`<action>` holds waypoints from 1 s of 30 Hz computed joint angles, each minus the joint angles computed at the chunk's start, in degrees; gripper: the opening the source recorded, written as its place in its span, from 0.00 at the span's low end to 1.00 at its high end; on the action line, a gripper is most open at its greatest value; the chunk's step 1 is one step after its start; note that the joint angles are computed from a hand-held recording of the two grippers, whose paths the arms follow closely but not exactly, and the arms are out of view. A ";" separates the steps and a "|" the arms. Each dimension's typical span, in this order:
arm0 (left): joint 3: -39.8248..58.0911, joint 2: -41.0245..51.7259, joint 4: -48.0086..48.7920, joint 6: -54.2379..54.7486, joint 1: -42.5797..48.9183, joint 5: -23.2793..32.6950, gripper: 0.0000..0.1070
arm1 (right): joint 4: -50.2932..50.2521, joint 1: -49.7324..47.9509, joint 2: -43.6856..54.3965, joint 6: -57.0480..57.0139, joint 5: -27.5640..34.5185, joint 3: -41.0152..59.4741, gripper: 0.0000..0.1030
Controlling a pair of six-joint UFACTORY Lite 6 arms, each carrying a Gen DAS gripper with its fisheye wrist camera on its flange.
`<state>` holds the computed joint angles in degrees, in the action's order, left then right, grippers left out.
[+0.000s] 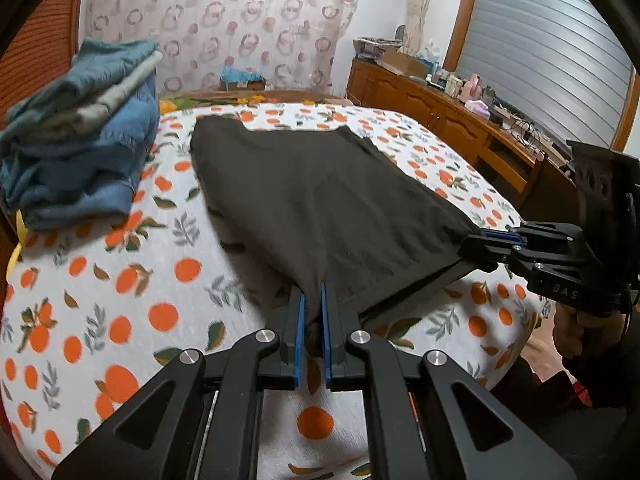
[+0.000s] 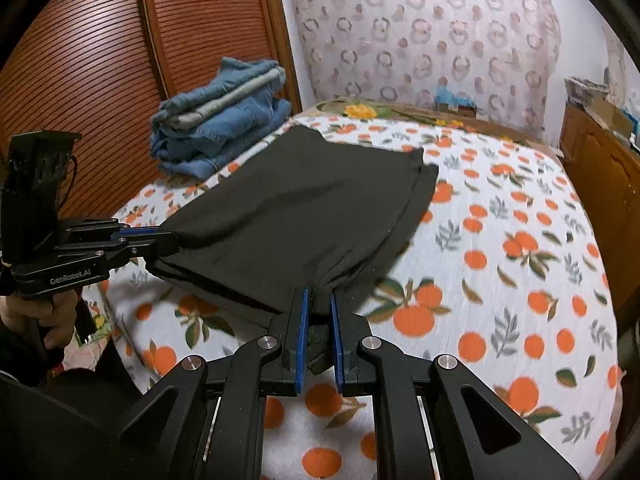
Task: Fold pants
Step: 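Carry the held hem over the garment and lower it with both grippers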
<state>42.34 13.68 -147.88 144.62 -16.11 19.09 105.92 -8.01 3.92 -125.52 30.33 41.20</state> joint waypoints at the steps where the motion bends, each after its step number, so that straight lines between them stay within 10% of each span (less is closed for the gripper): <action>1: -0.34 -0.03 -0.03 -0.02 -0.05 0.32 0.07 | 0.24 0.03 0.25 -0.17 -0.07 -0.19 0.10; 30: -10.29 -25.63 12.35 -13.55 -3.89 -3.82 0.07 | -18.22 -12.85 -25.27 15.61 14.04 -11.89 0.10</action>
